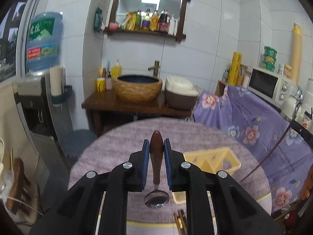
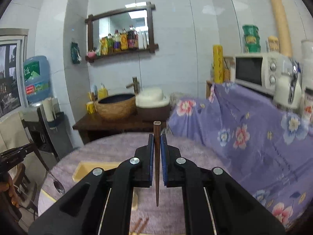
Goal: Organize utensils
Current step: 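Carry the spoon and chopstick over the cream holder and lower them in, then open both tools to drop the spoon and chopstick into the holder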
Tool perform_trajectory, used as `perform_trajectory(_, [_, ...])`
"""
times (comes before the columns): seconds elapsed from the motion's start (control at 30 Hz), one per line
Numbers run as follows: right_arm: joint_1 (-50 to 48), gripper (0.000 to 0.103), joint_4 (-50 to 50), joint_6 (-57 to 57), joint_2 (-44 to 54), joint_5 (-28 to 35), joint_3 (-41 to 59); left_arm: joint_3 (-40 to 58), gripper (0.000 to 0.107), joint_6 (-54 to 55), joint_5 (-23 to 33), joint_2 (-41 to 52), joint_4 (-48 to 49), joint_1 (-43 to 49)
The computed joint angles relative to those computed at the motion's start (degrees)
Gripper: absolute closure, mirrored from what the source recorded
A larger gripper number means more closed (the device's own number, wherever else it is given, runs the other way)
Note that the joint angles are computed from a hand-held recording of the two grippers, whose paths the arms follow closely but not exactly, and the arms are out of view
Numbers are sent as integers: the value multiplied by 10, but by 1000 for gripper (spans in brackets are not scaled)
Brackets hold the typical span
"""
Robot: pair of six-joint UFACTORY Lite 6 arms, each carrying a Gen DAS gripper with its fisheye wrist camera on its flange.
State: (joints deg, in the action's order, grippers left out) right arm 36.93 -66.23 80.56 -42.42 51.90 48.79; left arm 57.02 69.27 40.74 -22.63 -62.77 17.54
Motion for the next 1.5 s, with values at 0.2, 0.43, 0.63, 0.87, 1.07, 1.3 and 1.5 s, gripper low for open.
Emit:
perform_trajectory(0.2, [-6, 95, 18, -66, 145, -25, 244, 161, 91, -135, -1, 48, 59, -63])
perform_trajectory(0.43, [29, 95, 6, -31, 209, -40, 273, 135, 91, -201, -100, 50, 116, -200])
perform_trajectory(0.63, [-20, 95, 0, 54, 198, -128, 141, 46, 91, -158, -188, 73, 80, -268])
perform_trajectory(0.87, [-63, 95, -5, 100, 192, -193, 62, -32, 91, -38, -230, 101, -23, -284])
perform_trajectory(1.07, [-110, 95, 10, 107, 192, -246, 34, -42, 91, -9, -245, 130, -45, -293])
perform_trajectory(1.3, [-130, 95, -18, 138, 189, -259, 13, -52, 91, -3, -260, 152, -46, -307])
perform_trajectory(1.5, [-129, 95, -42, 157, 192, -251, 8, -50, 91, -1, -263, 162, -47, -310])
